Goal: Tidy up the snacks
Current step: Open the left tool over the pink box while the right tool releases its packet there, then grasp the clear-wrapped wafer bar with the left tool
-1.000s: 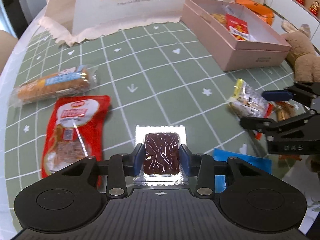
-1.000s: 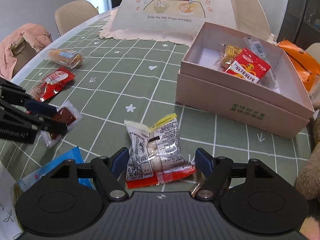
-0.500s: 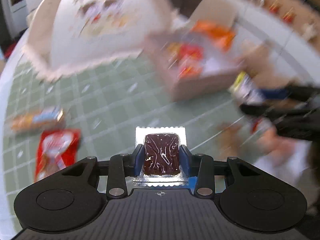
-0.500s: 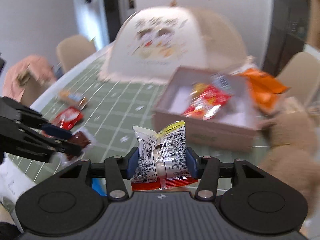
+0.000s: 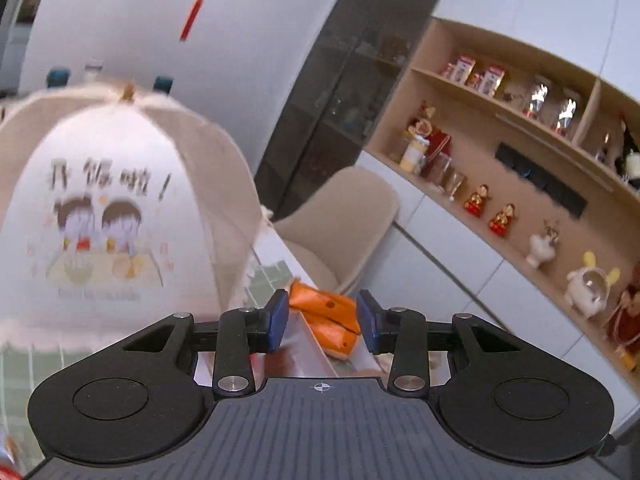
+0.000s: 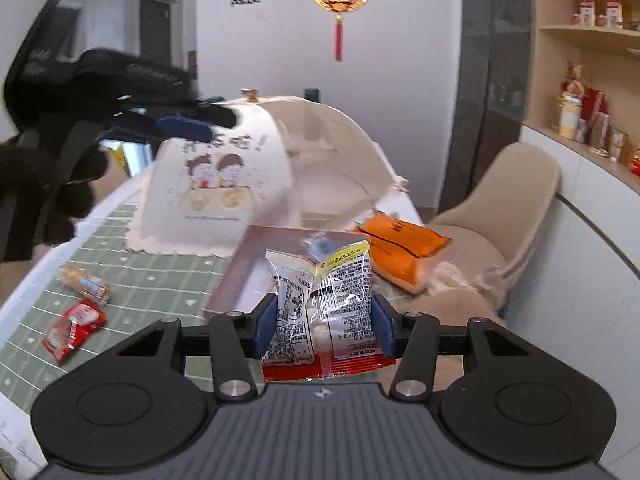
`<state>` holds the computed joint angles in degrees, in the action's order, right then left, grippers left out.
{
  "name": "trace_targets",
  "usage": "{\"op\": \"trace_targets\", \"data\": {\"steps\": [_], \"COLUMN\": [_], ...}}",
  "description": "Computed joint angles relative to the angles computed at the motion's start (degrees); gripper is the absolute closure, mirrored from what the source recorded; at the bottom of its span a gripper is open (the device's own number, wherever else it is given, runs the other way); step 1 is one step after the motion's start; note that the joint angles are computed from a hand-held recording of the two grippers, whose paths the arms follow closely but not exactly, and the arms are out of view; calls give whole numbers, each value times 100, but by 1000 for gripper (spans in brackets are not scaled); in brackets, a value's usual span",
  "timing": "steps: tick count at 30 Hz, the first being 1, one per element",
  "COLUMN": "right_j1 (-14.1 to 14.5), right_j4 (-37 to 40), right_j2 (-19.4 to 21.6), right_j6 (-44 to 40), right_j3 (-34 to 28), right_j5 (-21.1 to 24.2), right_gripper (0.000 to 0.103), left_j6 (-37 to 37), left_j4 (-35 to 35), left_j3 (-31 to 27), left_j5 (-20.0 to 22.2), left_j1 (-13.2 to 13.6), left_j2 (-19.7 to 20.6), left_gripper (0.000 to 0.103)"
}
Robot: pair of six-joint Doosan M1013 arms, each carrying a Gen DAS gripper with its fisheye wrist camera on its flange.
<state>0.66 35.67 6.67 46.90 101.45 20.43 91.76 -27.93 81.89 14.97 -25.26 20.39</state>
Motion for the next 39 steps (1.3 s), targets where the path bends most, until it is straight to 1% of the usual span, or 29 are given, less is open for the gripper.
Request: {"op": "trace_targets", "data": {"steps": [1, 2, 3, 4, 5, 6, 7, 9, 10, 11, 12, 13, 15, 16, 18, 19, 20, 23, 24, 26, 29, 31, 34, 35, 36, 38, 39], "right_j1": [-38, -65, -87, -103, -121, -115, -90, -5, 42, 93, 144, 186, 253, 247, 233, 232, 251, 307, 306, 287, 302, 331, 393, 416, 446, 480, 479], "right_j4": [-139, -307, -394, -374, -229, -29, 137, 570, 645, 509, 322, 114, -300, -186, 120, 142, 60, -310, -322, -240, -372, -613, -909, -1009, -1141, -1282, -1244], "right_j2": [28, 63, 64, 111, 153, 229, 289, 496, 640, 800, 967, 1077, 1175, 1164, 1102, 1068, 1037, 921, 904, 843, 785, 737, 761, 767, 769, 756, 756], "right_j6": [165, 368, 490, 526, 419, 250, 98, -231, -211, 4, 295, 559, 947, 819, 483, 417, 436, 603, 616, 628, 864, 1091, 1370, 1458, 1575, 1722, 1711], "right_j3": [-18, -44, -47, -95, -150, -264, -372, -719, -948, -1195, -1436, -1590, -1693, -1636, -1461, -1358, -1282, -986, -930, -749, -519, -358, -227, -185, -143, -90, -79], "right_j5": [56, 106, 140, 185, 247, 306, 323, 372, 437, 549, 627, 681, 739, 771, 908, 971, 988, 1026, 1099, 1285, 1513, 1575, 1675, 1662, 1647, 1657, 1697], "right_gripper": [53, 53, 53, 53, 53, 53, 53, 53, 45, 26, 22, 23, 23, 23, 23, 23, 23, 23, 23, 23, 23, 23, 23, 23, 23, 23, 23], "left_j6": [251, 253, 45, -357, -858, -1265, -1424, -1523, -1637, -1736, -1919, -2158, -2892, -3444, -4754, -5312, -5761, -6830, -7178, -7634, -7994, -7962, -7388, -7262, -7327, -6861, -6558], "left_j4": [-354, -408, -202, 202, 658, 958, 971, 737, 739, 790, 948, 1197, 2033, 2679, 4093, 4599, 4912, 5457, 5656, 5905, 6148, 6187, 5945, 5955, 6143, 5893, 5756], "left_j3": [111, 255, 397, 550, 668, 755, 808, 896, 946, 1000, 1045, 1108, 1279, 1384, 1584, 1690, 1797, 2052, 2121, 2209, 2239, 2232, 2157, 2148, 2180, 2127, 2098], "left_j5": [57, 97, 112, 135, 208, 336, 456, 579, 587, 593, 617, 641, 652, 679, 866, 985, 1099, 1325, 1427, 1598, 1797, 1875, 1891, 1861, 1754, 1691, 1673], "left_j1": [31, 58, 79, 93, 107, 123, 153, 202, 196, 193, 184, 174, 143, 138, 122, 137, 179, 303, 335, 396, 474, 519, 543, 522, 469, 407, 362], "left_j2": [-49, -115, -183, -256, -304, -324, -318, -278, -267, -279, -294, -330, -437, -508, -647, -708, -766, -900, -935, -974, -949, -898, -766, -722, -720, -687, -674], "left_gripper": [62, 62, 62, 62, 62, 62, 62, 62, 62, 62, 62, 62, 62, 62, 62, 62, 62, 62, 62, 62, 62, 62, 62, 61, 61, 58, 58]}}
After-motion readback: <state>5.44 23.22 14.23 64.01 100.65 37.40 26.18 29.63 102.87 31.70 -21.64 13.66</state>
